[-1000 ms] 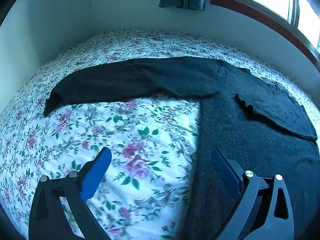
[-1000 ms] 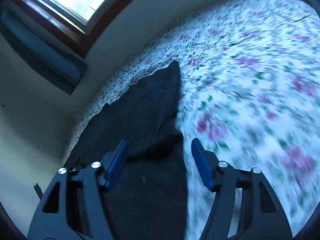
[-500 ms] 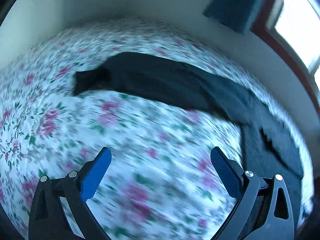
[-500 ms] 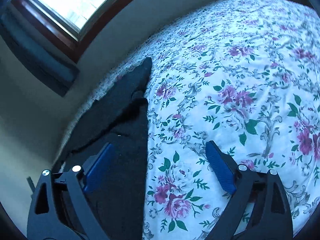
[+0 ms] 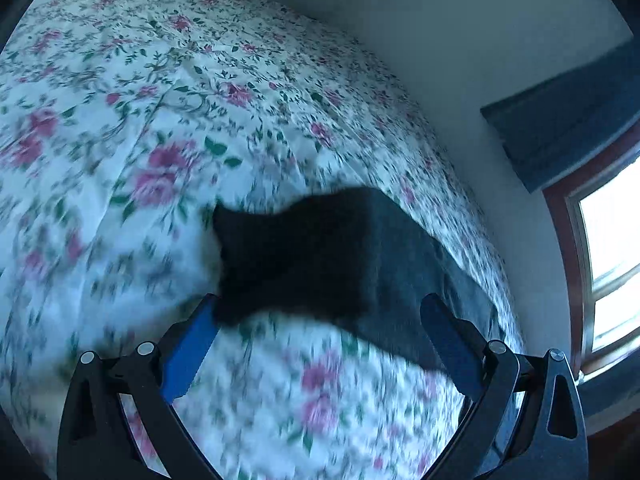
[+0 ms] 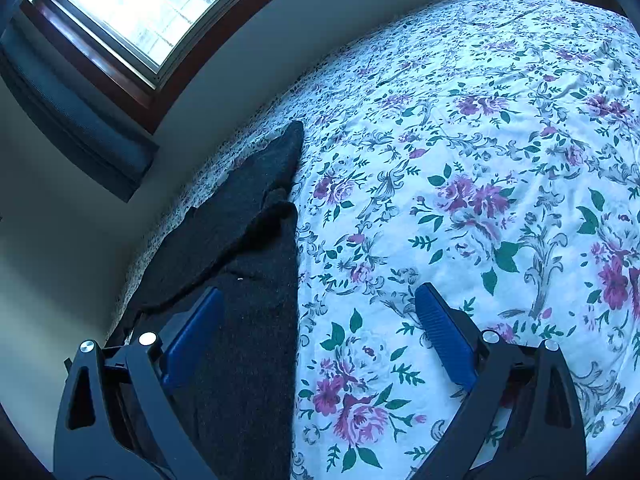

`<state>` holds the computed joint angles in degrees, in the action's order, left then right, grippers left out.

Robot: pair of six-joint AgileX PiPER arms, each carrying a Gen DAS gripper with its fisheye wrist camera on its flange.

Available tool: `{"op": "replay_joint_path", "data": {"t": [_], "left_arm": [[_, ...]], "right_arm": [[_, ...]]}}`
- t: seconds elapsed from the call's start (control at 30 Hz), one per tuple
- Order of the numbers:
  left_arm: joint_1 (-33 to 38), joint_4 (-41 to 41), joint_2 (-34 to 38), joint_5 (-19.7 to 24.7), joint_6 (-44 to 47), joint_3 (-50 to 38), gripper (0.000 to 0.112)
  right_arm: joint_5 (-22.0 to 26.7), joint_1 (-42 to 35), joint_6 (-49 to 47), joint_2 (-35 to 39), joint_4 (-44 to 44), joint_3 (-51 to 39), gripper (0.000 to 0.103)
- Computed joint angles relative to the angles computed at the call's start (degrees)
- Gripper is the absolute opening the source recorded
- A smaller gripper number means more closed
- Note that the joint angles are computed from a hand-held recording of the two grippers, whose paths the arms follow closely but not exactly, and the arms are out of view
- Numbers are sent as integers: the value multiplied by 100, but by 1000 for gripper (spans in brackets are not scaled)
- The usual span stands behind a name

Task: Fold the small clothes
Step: 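Grasp the other sleeve cuff with the left gripper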

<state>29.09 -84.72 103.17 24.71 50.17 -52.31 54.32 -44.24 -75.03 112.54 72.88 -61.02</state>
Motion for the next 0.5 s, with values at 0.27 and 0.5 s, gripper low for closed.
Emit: {"op": "replay_joint_path", "data": {"t": [0.27, 0.5], "left_arm": [[158, 380, -43, 283, -1188, -85, 98], [-73, -928, -272, 387, -300, 526, 98]], "right_arm": [[-7, 1, -3, 16, 14, -11, 96], [-10, 2, -20, 32, 69, -22, 96]]}}
